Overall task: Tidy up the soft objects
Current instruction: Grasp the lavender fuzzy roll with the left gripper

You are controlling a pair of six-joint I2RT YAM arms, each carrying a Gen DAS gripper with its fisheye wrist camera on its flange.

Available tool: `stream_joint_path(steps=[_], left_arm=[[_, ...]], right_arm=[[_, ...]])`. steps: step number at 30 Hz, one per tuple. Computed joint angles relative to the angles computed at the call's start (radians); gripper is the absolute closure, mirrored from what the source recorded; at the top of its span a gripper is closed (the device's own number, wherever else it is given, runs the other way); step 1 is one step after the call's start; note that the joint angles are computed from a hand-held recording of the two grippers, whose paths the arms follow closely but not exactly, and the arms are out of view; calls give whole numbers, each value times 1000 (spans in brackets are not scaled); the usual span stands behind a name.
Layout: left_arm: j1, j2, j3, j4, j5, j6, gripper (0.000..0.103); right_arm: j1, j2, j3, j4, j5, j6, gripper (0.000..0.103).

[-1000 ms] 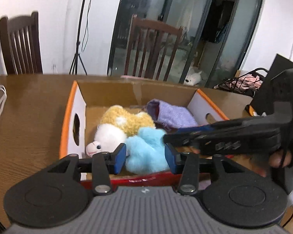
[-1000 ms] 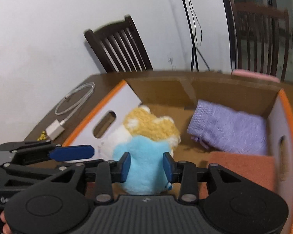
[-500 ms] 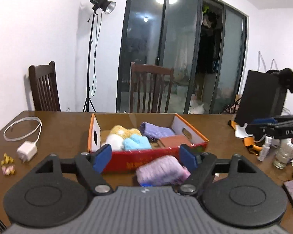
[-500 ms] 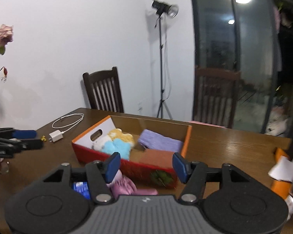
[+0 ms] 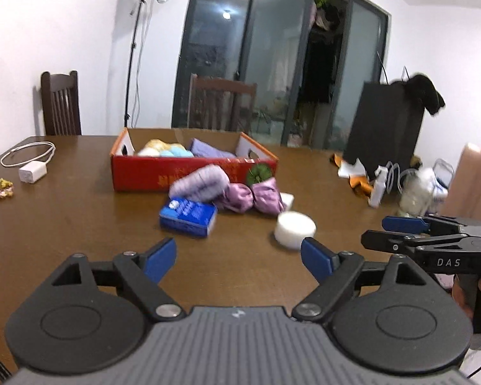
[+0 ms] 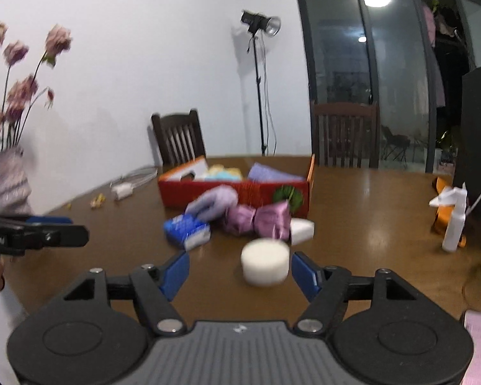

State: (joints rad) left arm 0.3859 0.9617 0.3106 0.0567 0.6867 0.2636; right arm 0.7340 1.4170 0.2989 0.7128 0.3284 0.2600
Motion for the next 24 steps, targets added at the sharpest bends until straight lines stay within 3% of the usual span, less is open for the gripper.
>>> stream_joint_path(steps=[7,13,19,24], left_arm=[[-66,74,4,91,-49,-59,16],[-100,284,85,248,-70,-126,17],[-121,610,330,335,-126,-190,23],[-127,926,692,210,-87,-262,28]], right_arm=[[10,23,-9,19,4,18,33],[-58,113,65,46,-82,26,34],[-147,261,274,-13,-222,-1,38],[-224,459,565,-93,-352,47,44]])
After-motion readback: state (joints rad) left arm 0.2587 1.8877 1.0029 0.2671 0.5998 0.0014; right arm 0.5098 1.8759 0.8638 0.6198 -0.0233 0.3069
